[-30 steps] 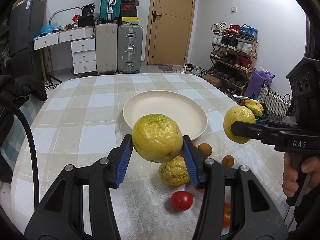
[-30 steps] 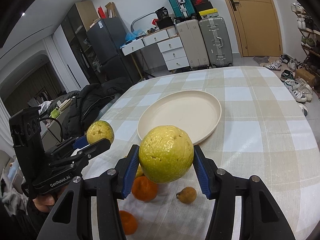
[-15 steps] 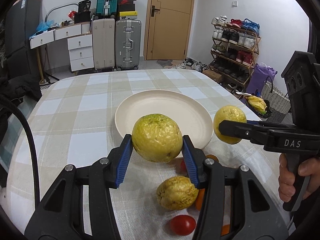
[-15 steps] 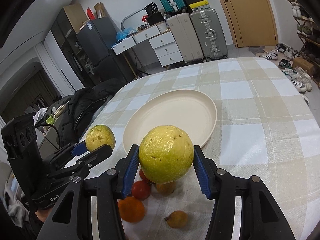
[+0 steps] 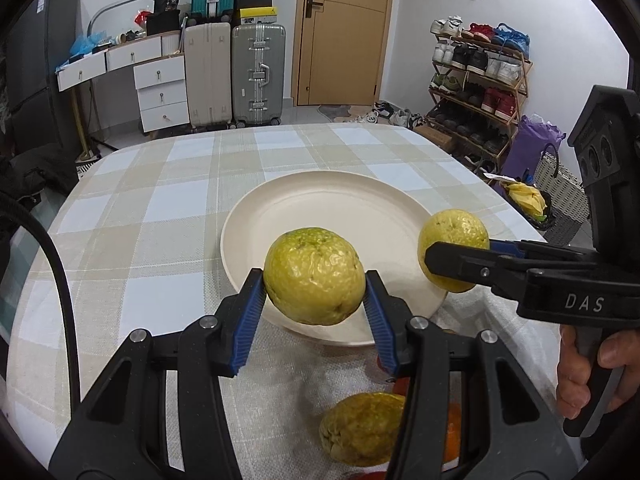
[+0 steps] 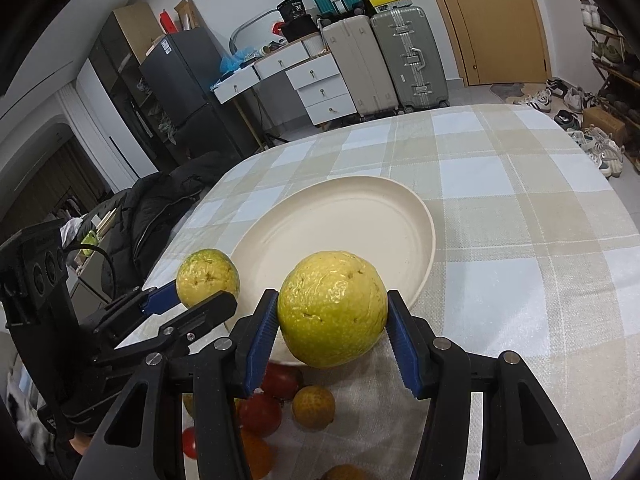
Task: Organize fruits
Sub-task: 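Carry both yellow fruits onto the cream plate and open both tools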
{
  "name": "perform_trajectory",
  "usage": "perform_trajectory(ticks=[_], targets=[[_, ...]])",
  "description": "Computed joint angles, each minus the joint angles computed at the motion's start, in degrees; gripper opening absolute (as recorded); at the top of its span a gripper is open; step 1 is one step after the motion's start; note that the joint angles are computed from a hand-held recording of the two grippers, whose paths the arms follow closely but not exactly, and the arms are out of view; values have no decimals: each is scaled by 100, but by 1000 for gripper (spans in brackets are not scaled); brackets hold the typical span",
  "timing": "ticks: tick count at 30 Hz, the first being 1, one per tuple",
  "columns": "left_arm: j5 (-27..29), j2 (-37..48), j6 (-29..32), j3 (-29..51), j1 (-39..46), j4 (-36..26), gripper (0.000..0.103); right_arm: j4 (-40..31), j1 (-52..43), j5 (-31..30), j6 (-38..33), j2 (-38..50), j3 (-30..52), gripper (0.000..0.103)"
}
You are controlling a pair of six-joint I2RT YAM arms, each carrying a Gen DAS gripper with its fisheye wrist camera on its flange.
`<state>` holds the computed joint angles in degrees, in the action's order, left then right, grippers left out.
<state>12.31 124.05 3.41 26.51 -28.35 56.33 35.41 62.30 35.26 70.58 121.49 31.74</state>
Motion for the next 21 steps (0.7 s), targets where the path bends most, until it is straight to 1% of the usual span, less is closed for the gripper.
perform_trajectory(ticks=[5, 7, 12, 21], targets=[[-114, 269, 76, 388, -37, -359, 47, 82, -210, -273, -200, 244, 186, 54], [-157, 389, 105, 537, -42, -474, 47, 8, -253, -314, -248, 292, 281, 54], [-443, 515, 239, 619, -199, -444, 47, -65, -349, -426, -372, 375, 407, 54], [-615, 473, 406, 505, -421, -485, 47, 203, -454, -533, -448, 430, 324, 54]])
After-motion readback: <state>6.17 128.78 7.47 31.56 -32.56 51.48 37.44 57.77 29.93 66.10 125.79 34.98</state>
